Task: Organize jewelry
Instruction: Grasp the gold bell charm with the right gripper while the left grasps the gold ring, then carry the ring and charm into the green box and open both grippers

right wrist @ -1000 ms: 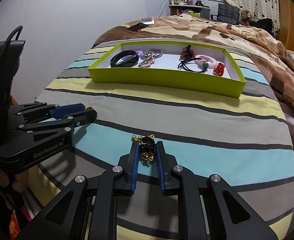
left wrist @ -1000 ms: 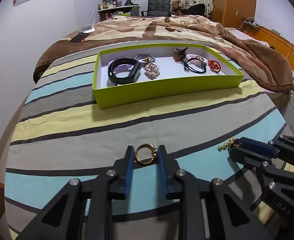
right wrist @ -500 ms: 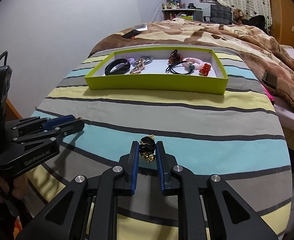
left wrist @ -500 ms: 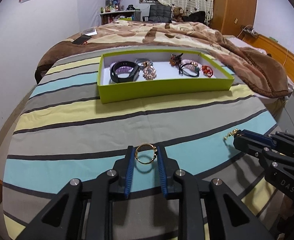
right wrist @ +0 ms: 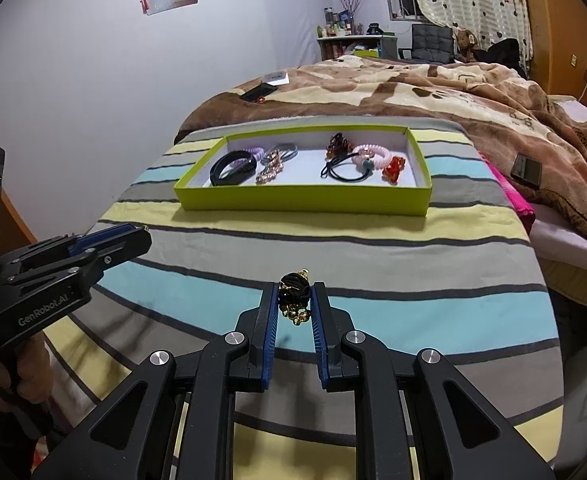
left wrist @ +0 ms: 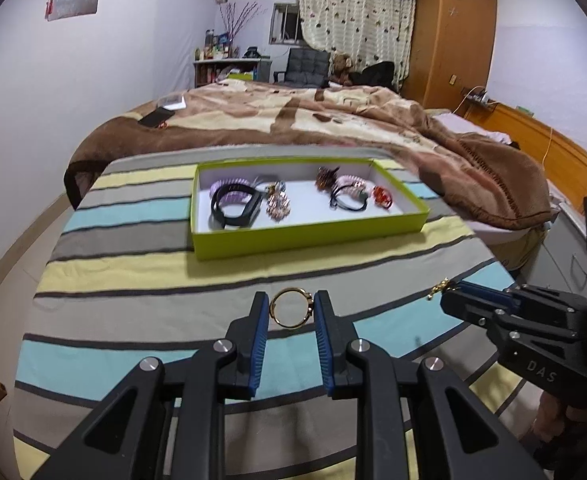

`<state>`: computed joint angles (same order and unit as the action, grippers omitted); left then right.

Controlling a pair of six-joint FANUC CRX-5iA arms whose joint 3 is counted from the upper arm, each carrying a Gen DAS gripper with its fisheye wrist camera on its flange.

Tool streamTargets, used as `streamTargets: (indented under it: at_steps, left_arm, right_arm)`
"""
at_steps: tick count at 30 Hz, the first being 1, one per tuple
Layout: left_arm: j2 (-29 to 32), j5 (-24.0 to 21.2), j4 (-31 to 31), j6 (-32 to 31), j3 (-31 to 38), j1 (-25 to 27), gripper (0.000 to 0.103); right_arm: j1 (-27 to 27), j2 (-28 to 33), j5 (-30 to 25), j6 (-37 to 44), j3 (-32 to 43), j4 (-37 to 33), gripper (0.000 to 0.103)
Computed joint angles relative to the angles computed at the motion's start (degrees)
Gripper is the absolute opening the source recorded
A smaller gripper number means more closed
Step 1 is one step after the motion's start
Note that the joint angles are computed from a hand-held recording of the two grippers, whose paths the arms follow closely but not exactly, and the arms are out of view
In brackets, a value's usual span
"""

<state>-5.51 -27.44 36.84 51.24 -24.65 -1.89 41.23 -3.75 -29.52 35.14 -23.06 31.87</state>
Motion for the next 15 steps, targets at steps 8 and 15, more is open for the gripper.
streamTargets:
  at_steps: [8,15]
  left_arm:
    - [0.16,0.95,1.9,-2.39,0.79,-0.94,0.024]
    - [1.49,0.78,1.01,-2.24,2.84,-1.3,0.024]
  right_arm:
    - [-1.18,-0.66,0.8,-1.02,-0.08,1.87,0.017]
    - [-2.38,-0.32,1.19,-0.64,0.87,2.81,0.017]
